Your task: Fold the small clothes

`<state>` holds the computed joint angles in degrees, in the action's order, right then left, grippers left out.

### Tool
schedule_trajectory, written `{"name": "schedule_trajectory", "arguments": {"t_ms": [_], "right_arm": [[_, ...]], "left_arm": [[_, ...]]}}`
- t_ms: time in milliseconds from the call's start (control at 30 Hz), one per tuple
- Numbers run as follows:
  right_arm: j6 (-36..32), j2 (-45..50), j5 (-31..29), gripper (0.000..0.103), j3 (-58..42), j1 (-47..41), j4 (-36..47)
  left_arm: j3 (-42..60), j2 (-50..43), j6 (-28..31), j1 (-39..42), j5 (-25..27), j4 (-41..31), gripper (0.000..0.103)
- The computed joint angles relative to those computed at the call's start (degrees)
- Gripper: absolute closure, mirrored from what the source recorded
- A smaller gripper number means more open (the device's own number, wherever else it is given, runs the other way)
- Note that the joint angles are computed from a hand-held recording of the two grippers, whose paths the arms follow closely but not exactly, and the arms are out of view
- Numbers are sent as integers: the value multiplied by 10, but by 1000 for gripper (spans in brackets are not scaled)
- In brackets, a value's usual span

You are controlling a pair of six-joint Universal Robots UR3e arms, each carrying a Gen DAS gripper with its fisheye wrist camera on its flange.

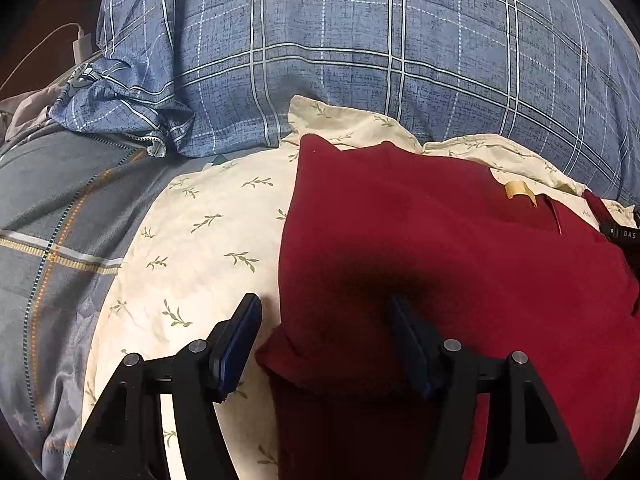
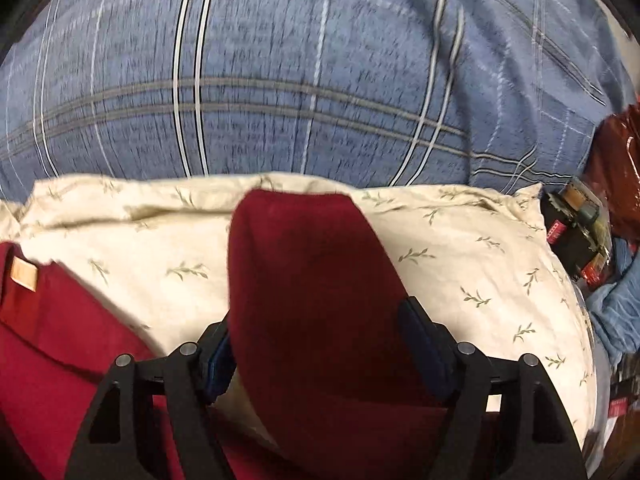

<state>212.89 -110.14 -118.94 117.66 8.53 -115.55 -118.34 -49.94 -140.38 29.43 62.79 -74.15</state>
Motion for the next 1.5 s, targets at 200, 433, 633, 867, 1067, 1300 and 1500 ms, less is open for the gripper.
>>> {"name": "schedule_trajectory", "arguments": {"t_ms": [200, 433, 633, 867, 1067, 1300, 1500], "right_arm": [[-14, -115, 62, 97, -8, -11, 3], [-55, -270, 317, 97, -150, -44, 63], [-42, -153, 458, 97, -223, 43, -51], [-70, 144, 525, 97, -309, 145, -157], [-120, 354, 514, 96, -368, 150, -155], [11, 305, 362, 59, -256, 134, -256], [-9, 190, 307, 53, -166, 226, -302]], "left_arm": [[0, 8, 13, 12, -10, -4, 37], [17, 35, 38, 72, -49, -58, 38], [60, 67, 118, 188, -115, -194, 38], [116, 51, 170, 292, -172, -306, 38], [104, 28, 128, 267, -167, -240, 38], [84, -10, 71, 198, -137, -140, 38], [68, 7, 77, 178, -138, -145, 38]]}}
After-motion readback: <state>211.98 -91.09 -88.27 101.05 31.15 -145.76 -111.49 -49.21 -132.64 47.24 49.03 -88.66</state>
